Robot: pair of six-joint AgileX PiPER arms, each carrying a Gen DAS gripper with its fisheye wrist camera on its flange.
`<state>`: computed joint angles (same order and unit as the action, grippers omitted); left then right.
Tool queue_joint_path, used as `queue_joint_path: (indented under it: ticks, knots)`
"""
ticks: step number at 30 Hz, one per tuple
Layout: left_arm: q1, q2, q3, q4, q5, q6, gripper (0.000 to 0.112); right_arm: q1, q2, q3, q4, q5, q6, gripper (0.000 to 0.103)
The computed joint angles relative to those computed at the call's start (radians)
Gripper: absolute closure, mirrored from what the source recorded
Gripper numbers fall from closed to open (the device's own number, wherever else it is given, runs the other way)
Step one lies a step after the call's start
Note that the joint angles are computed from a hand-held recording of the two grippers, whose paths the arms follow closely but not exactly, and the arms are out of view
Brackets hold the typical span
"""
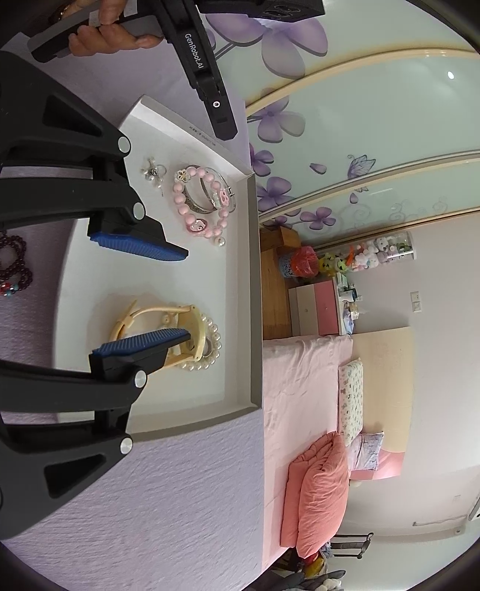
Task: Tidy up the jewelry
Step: 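Carry the pendant and earrings into the tray and release both, then grasp the dark red bead necklace with the right tool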
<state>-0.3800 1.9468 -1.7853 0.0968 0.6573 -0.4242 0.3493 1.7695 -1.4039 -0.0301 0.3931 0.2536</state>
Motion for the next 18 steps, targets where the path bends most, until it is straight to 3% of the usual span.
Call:
queue_joint_path:
  ticks: [18]
  knots:
    - [-0.038,-0.404,0.547,0.191,-0.138,-0.204,0.06,0.073,-0.252,0.34,-0.127,-0.057,0.163,0.056]
